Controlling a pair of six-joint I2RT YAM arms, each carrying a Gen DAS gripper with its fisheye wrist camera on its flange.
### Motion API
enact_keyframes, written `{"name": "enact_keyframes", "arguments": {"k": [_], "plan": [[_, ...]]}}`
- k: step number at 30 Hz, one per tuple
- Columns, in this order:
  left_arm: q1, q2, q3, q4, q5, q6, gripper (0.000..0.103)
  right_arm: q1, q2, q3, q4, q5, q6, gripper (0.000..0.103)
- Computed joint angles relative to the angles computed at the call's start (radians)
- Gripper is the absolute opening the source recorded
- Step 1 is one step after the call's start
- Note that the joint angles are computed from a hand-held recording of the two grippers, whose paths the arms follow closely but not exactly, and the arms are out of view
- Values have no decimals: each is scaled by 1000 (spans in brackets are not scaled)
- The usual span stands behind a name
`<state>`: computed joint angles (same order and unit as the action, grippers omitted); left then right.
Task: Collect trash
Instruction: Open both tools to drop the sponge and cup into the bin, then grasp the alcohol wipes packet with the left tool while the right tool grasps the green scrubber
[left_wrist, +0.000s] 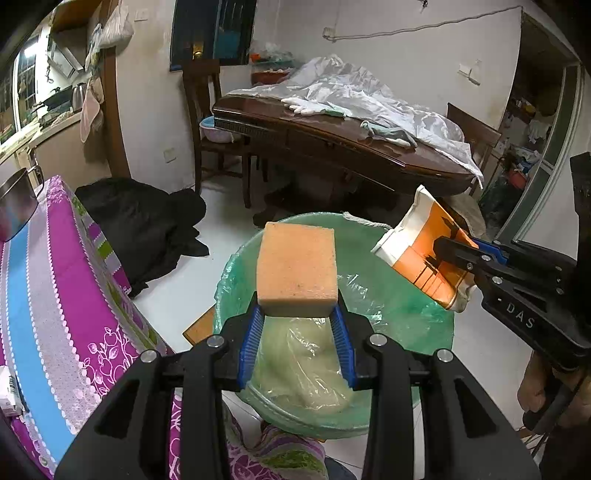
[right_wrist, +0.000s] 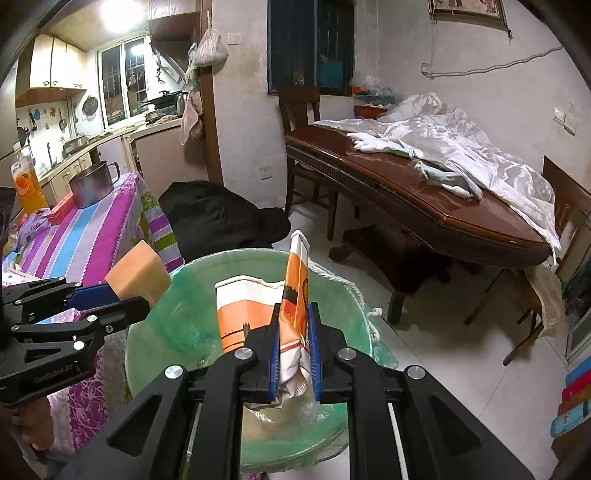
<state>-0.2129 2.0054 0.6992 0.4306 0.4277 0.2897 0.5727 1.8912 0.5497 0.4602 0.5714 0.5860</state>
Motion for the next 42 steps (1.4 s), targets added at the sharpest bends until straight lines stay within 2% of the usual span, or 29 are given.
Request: {"name": "enact_keyframes", "arguments": {"k": [2, 3, 4, 6, 11, 15, 18, 21, 26, 30, 33, 36, 39, 42], "plan": [[-5, 6, 0, 11, -14, -2, 35, 3, 2, -2, 1, -10, 13, 17], [-8, 11, 6, 6, -20, 0, 38, 1, 8, -6, 14, -9, 14, 26], [-13, 17, 12, 2, -26, -1, 46, 1, 14, -10, 27, -5, 16, 34], [-11, 16, 5, 22, -36, -5, 53, 4, 20, -17, 40, -1, 23, 34], [8, -9, -4, 14, -25, -8, 57, 36, -18, -49, 54, 32, 45, 35], [51, -71, -48, 3, 11, 18, 59, 123, -101, -89, 55, 92, 77, 36], [137, -144, -111, -9, 62, 70, 61, 247, -160, -112, 84, 177, 90, 45], [306, -228, -178, -44, 149, 163, 64, 369, -138, -84, 135, 222, 83, 57], [672, -240, -147, -206, 282, 378, 65, 488, 18, 82, 197, 167, 31, 66], [974, -134, 3, -336, 324, 542, 65, 531, 147, 250, 188, 76, 2, 69], [1152, -24, 204, -453, 346, 535, 65, 551, 252, 411, 129, 3, -11, 70], [1261, 96, 426, -524, 353, 423, 68, 570, 347, 578, 53, -54, -32, 70], [1285, 236, 658, -590, 283, 292, 70, 584, 427, 717, -7, -97, -56, 70], [1286, 402, 938, -810, 267, 271, 70, 592, 491, 830, -64, -128, -64, 70]]}}
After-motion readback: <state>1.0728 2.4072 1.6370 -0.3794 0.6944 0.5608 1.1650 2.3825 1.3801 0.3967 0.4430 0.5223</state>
